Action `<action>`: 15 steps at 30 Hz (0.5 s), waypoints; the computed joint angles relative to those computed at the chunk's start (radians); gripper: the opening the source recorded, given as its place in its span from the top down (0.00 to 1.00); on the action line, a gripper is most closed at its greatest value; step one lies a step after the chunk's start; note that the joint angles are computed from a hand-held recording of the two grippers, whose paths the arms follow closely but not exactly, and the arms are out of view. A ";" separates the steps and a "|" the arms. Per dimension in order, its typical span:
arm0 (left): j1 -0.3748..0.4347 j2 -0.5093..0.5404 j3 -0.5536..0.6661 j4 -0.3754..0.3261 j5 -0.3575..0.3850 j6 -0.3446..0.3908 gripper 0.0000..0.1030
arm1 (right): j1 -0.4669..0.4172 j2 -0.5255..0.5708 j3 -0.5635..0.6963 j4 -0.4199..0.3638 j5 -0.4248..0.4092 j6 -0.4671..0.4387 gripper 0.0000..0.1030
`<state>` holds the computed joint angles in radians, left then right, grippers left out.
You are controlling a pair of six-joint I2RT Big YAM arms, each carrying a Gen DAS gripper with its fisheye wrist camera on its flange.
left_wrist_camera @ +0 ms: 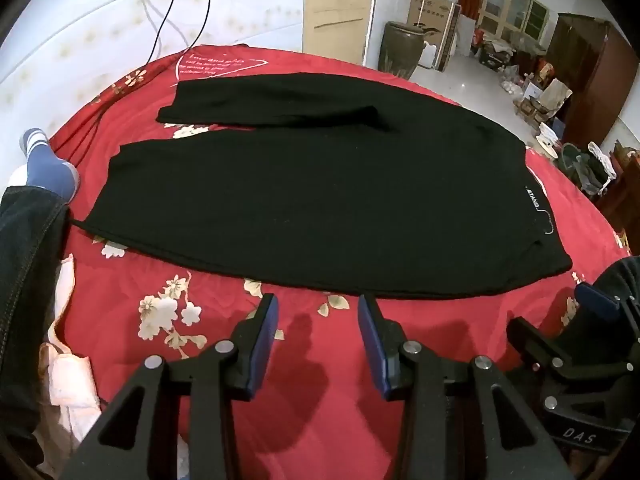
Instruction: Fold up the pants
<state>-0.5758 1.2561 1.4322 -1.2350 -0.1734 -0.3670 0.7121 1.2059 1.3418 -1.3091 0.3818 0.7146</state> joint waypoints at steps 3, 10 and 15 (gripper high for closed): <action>0.012 0.007 0.008 -0.013 0.029 -0.002 0.57 | -0.001 0.000 0.000 0.000 0.001 0.000 0.00; 0.004 0.008 0.005 -0.016 -0.001 0.006 0.57 | 0.008 0.009 0.006 -0.005 0.005 0.007 0.00; -0.003 0.003 -0.002 -0.008 -0.006 0.014 0.57 | 0.004 0.008 0.004 -0.003 0.004 0.003 0.00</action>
